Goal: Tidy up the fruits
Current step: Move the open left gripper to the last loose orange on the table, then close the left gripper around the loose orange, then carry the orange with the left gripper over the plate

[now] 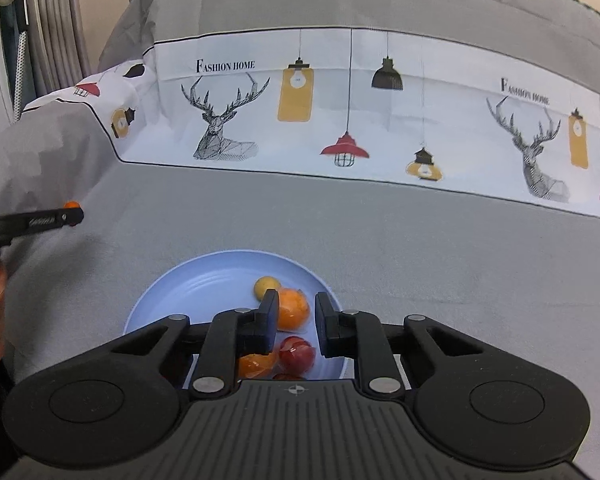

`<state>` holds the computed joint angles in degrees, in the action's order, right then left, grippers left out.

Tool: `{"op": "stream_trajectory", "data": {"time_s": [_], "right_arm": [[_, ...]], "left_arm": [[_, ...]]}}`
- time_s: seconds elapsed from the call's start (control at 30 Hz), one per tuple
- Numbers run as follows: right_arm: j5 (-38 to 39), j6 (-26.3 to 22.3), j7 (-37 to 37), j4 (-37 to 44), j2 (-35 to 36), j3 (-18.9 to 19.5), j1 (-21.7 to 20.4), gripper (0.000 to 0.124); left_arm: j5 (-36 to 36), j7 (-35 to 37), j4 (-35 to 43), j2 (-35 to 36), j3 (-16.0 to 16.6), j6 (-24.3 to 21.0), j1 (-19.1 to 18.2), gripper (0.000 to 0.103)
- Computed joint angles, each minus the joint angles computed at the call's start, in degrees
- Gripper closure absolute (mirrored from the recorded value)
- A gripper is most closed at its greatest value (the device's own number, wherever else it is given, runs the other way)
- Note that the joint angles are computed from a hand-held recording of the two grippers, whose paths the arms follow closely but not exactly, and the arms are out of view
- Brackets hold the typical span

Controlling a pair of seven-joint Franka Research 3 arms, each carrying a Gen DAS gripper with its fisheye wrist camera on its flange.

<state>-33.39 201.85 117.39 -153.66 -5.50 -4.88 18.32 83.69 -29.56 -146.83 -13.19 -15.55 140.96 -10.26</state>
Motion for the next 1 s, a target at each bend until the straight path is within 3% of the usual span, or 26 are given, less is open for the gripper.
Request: {"op": "stream_trajectory", "data": {"time_s": [0.03, 0.1, 0.2, 0.37, 0.57, 0.63, 0.67, 0.8, 1.0], "right_arm": [[-1.94, -0.50, 1.84, 0.45, 0.16, -0.79, 0.45, 0.103], [-3.02, -1.66, 3.13, 0.93, 0.29, -1.04, 0.72, 0.087], [-4.32, -3.29, 5.39, 1.78, 0.69, -1.69, 1.45, 0.065], [-6.99, -5.72, 8.39, 3.35, 1.65, -2.23, 2.45, 0.060], [-13.47, -7.12, 13.99, 5.27, 2.85, -4.23, 3.98, 0.060], [-16.57, -7.27, 16.64, 5.97, 3.16, -4.39, 3.66, 0.060], [-17.33, -7.37, 17.25, 6.13, 3.23, -4.08, 3.24, 0.060], [-18.65, -7.60, 18.26, 6.25, 3.13, -3.09, 1.99, 0.060], [-5.51, -7.64, 7.14, 3.76, 2.05, 1.10, -0.08, 0.060]], "left_arm": [[-1.76, 1.33, 0.67, 0.92, 0.06, -2.13, 0.29, 0.080], [-4.35, 3.53, 1.97, 2.83, 0.30, -5.92, 0.75, 0.058], [-6.63, 6.56, 4.15, 5.86, 1.11, -9.64, 1.12, 0.050], [-6.88, 9.39, 7.09, 9.69, 2.47, -13.24, 1.08, 0.037], [-7.24, 11.90, 8.80, 12.05, 3.55, -14.21, 0.62, 0.039], [-8.25, 12.97, 8.96, 12.22, 3.95, -13.95, 0.66, 0.049], [-8.28, 12.75, 8.70, 12.03, 4.31, -12.66, 0.91, 0.065], [-7.84, 10.37, 7.17, 10.16, 4.26, -12.31, 1.28, 0.069], [-2.86, 7.25, 3.01, 4.51, 3.18, -4.54, 1.18, 0.069]]}}
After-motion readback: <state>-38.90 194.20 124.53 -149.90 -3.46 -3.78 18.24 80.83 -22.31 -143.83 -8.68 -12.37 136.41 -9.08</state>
